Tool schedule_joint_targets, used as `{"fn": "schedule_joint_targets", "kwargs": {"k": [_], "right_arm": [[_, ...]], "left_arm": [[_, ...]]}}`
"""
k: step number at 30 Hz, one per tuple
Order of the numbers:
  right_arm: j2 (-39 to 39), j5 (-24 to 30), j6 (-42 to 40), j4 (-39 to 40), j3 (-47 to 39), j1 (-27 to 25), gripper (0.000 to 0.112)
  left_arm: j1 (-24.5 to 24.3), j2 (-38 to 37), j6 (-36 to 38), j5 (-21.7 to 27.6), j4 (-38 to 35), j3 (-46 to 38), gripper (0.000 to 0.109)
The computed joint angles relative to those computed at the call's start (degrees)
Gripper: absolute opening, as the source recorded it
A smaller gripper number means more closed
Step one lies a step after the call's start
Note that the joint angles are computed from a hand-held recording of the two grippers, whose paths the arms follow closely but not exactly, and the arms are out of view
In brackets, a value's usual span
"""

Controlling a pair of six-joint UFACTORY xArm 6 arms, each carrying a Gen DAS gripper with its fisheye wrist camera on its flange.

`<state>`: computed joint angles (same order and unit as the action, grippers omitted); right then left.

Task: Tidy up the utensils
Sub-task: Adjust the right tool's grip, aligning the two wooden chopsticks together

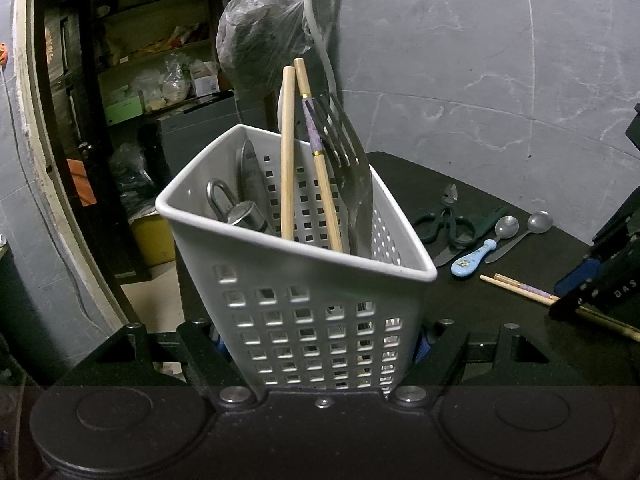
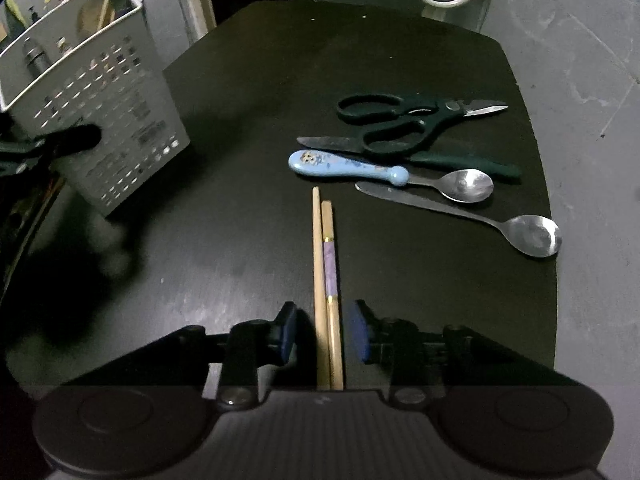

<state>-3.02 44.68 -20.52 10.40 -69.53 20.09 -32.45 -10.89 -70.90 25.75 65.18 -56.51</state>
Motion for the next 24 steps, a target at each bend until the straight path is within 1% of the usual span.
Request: {"fn": "schedule_joint_targets", "kwargs": {"k": [2, 6, 8, 11, 13, 19, 24], "right_arm": [[0.1, 0.11, 0.71, -0.7, -0.12, 0.32, 0.015], [0.3, 0.69, 2.05, -3.14, -0.6, 1.0, 0.014], [0.84, 1.5, 1.3, -1.52, -1.48, 0.46, 0.013], [0.08, 0.12, -0.44, 3.02, -0.09, -0.74, 0.013], [-0.66, -0.6, -0.83, 4.73, 1.01, -1.14, 0.013], [-2.67, -3.36, -0.56, 5.28, 3.92, -0.92, 0.013], [-2.78, -4.15, 0.23, 5.66, 4.39, -1.02, 0.013]], "left_arm": [[-0.18, -0.05, -0.27, 0.3, 0.05, -0.02, 0.078], [-0.32, -0.14, -0.59, 0.58, 0.11, -0.04, 0.078], [-0.32, -0.22, -0.38, 0.59, 0.02, 0.04, 0.078], [-0.39, -0.28, -0.32, 0.69, -0.06, 0.09, 0.078], [-0.45, -0.31, -0.45, 0.8, 0.07, 0.12, 0.078], [-0.34, -0.38, -0.21, 0.67, 0.01, 0.19, 0.078], [-0.33, -0.28, -0.12, 0.67, -0.09, 0.06, 0.078]]}}
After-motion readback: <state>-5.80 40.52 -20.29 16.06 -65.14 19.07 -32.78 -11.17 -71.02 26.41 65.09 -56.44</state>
